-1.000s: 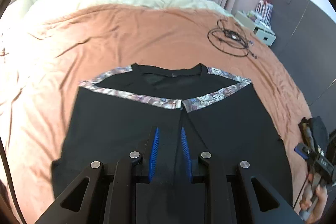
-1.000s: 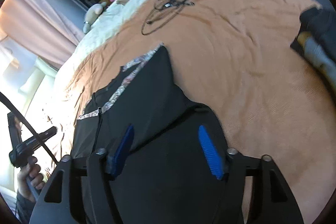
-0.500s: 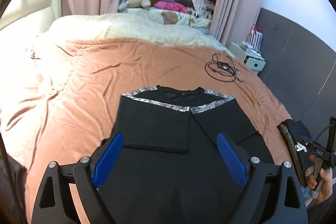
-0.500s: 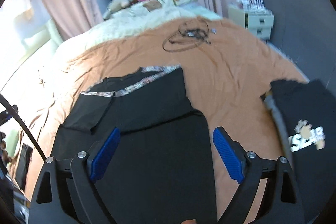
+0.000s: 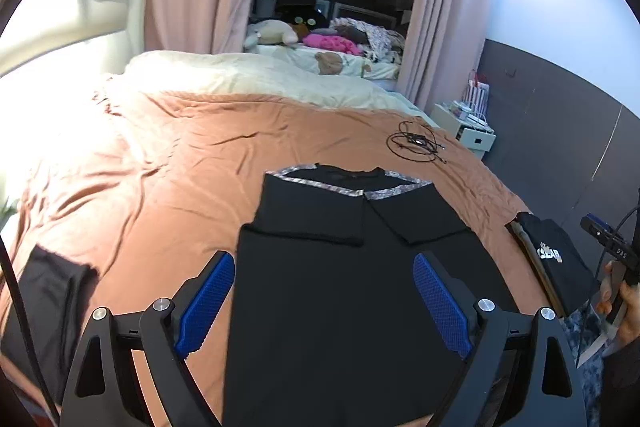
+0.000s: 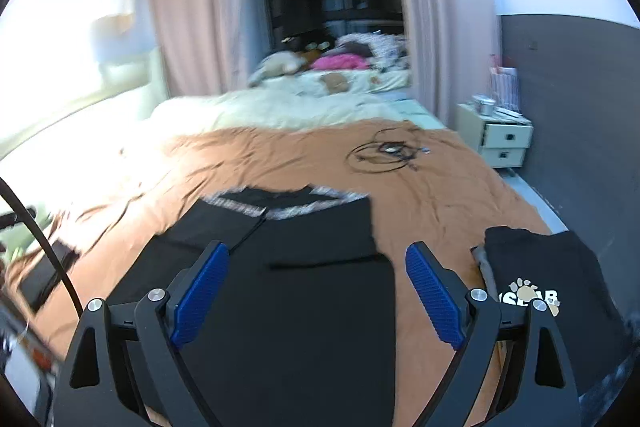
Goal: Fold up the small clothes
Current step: 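Open both grippers and raise them above the folded shirt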
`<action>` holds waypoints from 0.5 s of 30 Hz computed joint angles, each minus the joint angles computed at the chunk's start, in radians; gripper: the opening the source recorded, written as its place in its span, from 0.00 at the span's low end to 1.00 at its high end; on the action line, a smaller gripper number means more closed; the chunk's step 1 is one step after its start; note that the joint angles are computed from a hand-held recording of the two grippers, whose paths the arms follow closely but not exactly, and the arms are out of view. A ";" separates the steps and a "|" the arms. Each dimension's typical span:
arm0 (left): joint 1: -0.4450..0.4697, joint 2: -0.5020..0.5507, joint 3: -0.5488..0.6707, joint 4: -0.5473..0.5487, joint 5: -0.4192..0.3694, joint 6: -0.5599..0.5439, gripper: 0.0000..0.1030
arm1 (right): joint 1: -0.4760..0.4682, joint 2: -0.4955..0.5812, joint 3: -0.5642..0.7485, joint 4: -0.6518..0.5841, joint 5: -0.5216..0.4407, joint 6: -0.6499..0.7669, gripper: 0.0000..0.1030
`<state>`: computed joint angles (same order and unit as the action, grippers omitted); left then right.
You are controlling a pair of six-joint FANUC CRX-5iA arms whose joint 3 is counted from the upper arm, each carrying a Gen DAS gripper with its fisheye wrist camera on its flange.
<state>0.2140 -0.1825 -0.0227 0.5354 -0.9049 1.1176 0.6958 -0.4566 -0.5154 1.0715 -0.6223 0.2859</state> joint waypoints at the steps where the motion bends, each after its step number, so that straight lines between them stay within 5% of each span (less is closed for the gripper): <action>1: 0.010 -0.023 -0.020 -0.004 0.007 -0.002 0.99 | 0.036 -0.019 -0.002 -0.043 -0.031 0.029 0.87; 4: 0.053 -0.108 -0.113 0.049 0.027 -0.057 1.00 | 0.071 -0.091 -0.073 -0.037 -0.005 0.006 0.87; 15: 0.196 -0.299 -0.332 0.142 -0.040 -0.140 1.00 | 0.375 -0.222 -0.192 -0.016 -0.355 -0.035 0.87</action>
<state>0.4097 -0.4811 -0.3548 0.6775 -0.9453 0.9778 1.0705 -0.6790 -0.7079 1.0560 -0.9771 0.2504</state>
